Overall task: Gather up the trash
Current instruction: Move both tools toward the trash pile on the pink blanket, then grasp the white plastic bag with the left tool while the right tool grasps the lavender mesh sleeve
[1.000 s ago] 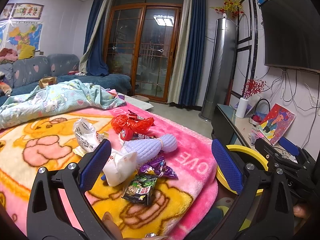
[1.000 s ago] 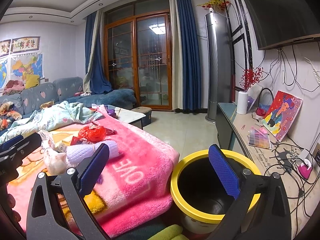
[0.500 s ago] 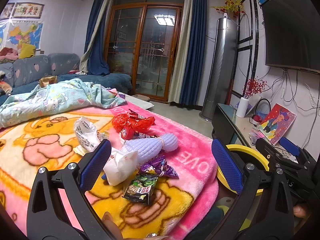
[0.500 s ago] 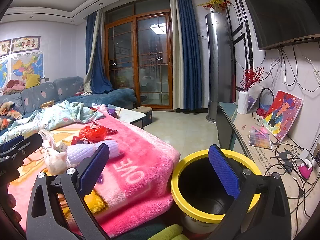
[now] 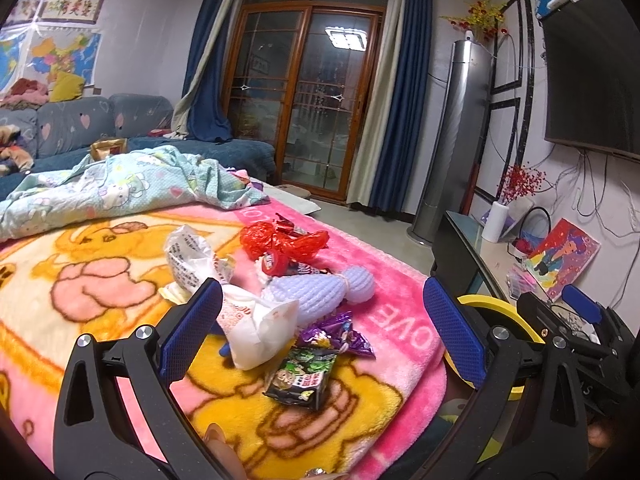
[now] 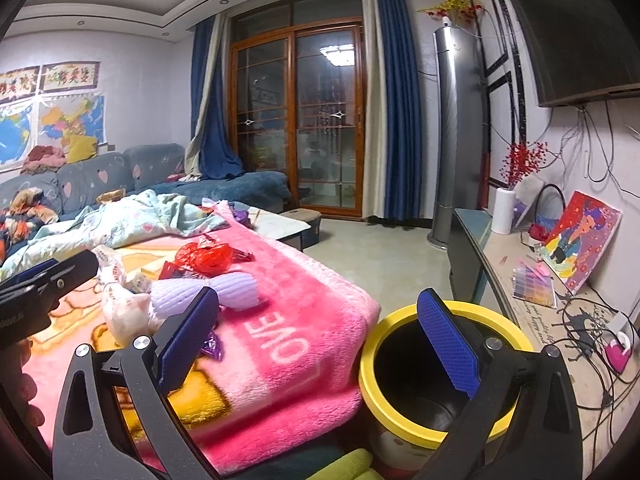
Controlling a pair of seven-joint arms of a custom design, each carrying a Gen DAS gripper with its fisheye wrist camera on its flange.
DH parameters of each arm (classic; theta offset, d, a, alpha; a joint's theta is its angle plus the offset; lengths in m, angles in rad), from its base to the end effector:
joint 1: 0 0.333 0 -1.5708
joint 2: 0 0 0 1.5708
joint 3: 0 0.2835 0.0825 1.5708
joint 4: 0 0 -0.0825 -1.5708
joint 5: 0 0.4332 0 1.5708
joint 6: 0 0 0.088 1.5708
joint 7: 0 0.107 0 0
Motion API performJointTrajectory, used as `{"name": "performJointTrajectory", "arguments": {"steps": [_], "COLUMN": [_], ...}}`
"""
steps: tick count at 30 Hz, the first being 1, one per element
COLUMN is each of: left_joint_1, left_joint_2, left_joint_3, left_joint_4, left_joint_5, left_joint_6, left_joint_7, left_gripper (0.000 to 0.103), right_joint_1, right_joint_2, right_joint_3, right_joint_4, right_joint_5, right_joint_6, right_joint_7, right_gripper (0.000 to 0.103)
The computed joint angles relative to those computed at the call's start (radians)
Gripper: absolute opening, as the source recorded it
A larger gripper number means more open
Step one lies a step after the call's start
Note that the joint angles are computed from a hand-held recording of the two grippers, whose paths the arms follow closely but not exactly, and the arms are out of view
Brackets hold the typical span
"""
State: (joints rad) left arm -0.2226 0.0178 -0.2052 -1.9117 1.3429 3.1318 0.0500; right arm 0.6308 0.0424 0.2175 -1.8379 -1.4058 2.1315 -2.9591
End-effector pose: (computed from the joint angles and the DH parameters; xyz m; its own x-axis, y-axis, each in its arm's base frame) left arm 0.5383 -0.3378 0.5212 -0.3432 -0.9245 0.1658 -0.3893 -0.0207 -0.9209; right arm 0.4669 0.4616 0.5127 -0.2135 -0.9769 -0.0040 -0.2939 0.0681 -0.9534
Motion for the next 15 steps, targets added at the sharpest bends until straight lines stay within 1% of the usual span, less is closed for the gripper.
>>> {"name": "performJointTrajectory", "arguments": {"steps": [2,7,10,15], "left_joint_1": [0.003,0.016,0.029,0.051], "left_joint_2": [0.0,-0.004,-0.01,-0.012], "left_joint_3": [0.003,0.011,0.016,0.025], "left_joint_4": [0.0,-0.013,-0.031,-0.047], "left_joint_5": [0.003,-0.047,-0.11,-0.186], "left_joint_6": [-0.007,-0.012,-0.014,-0.003], "left_joint_7": [-0.009,0.009,0.048,0.085], "left_gripper": [0.092,0.092,0.092,0.092], "right_joint_1": [-0.001,-0.004,-0.001,0.013], "right_joint_2": [0.012,0.064,0.103,0.174], "right_joint_3": [-0.002,-0.021,-0.037,-0.067], "right_joint_4": [0.016,0.082,0.126,0.205], "right_joint_5": [0.005,0.048,0.086,0.155], "right_joint_6": [0.02,0.111,0.165,0.231], "right_joint_7": [-0.014,-0.079,-0.12,-0.177], "right_gripper": [0.097,0.097,0.097,0.097]}}
